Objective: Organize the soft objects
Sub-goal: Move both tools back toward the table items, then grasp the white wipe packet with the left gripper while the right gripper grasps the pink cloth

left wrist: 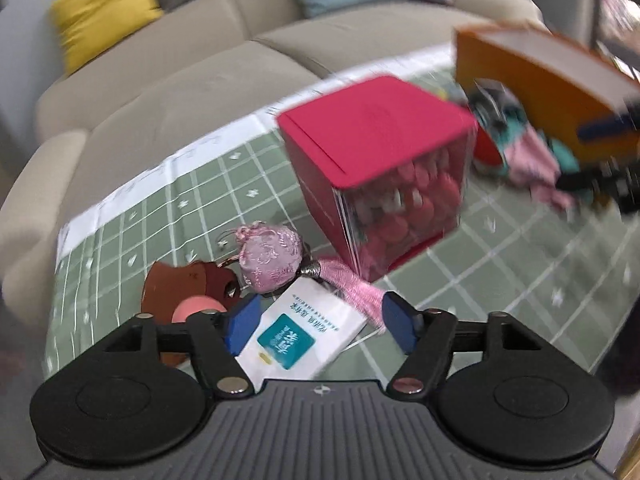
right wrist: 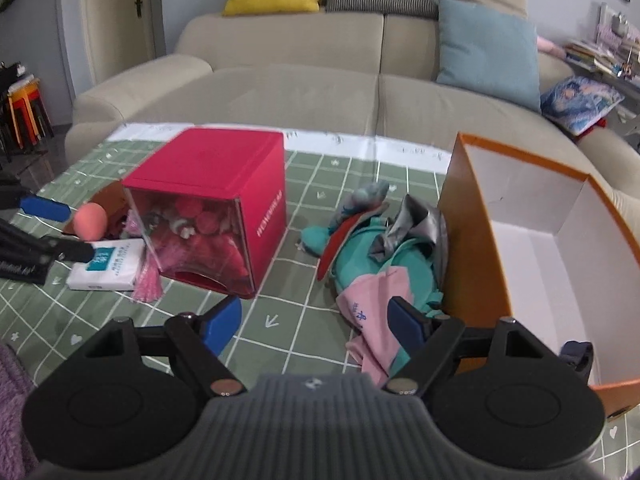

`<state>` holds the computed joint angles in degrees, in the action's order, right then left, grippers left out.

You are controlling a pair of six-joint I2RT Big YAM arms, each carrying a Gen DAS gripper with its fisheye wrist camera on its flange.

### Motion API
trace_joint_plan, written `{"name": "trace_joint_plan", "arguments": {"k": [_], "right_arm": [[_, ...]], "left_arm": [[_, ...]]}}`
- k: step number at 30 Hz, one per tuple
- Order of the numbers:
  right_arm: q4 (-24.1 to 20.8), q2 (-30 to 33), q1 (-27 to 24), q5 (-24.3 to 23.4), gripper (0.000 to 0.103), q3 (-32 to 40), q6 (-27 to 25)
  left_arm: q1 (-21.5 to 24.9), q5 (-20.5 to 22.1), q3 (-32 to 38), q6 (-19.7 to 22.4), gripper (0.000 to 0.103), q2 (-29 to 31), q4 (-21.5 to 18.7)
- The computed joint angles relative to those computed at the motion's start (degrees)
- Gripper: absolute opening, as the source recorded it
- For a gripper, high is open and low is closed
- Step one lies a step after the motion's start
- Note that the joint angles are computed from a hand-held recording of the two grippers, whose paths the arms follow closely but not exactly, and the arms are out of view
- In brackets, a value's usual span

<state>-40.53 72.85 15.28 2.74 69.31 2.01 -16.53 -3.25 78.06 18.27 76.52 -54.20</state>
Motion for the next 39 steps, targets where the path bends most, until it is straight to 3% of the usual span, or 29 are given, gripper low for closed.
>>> {"name": "trace_joint_plan", "arguments": {"k": [4,8,16,20,23,25,27,30,35,36,37,39], "right_arm": [[-2.3,3.4,-0.1,-0.1,0.079,2.8,-0.7],[-5.2,6.5,-0.3,0.5,0.077,5.5,-2.3],[-10.0,12.1,-1.0,5.2,0.074,10.4,-5.6],[-12.1,13.7,-1.0,5.7,0.059,11.2,-6.5],[-13.0,13.8,-0.5,6.3,0.036,11.0,-7.6],[-13.8,13.7,-0.4,5.9,0.014,11.2,-7.8],[-15.6,14.2,-0.6,3.9,0.005,12.0,-6.9],[-17.5,14.1,-0.2,0.7,0.001,12.2,-5.4],[-16.5,12.3,0.8,-0.4,0.006,10.9,-4.7],[-15.3,11.7,1.1,0.6,0.015,10.3,-4.9],[-14.0,11.3,1.3,1.7,0.041,9.8,-5.6],[-11.1,10.1,1.8,4.9,0.06,8.3,-6.7]], "left_arm": [[2.1,5.0,4.2,9.3,0.087,4.4,-6.6],[3.6,5.1,8.6,17.6,0.087,8.9,-12.5],[5.7,6.2,16.2,24.9,0.088,16.2,-21.3],[5.8,5.2,18.9,28.1,0.088,19.0,-24.1],[6.0,4.8,22.3,29.2,0.09,21.5,-27.8],[6.0,4.5,24.5,28.9,0.092,23.2,-30.2],[6.1,4.6,26.7,28.8,0.092,25.0,-32.7],[6.0,4.7,28.5,28.9,0.092,26.4,-34.6],[5.6,5.6,28.3,27.1,0.088,26.3,-34.2],[5.5,5.6,28.4,26.7,0.088,26.4,-33.9],[5.3,5.5,28.1,26.5,0.087,26.3,-33.4],[4.8,5.7,27.4,24.9,0.084,25.8,-32.7]]}}
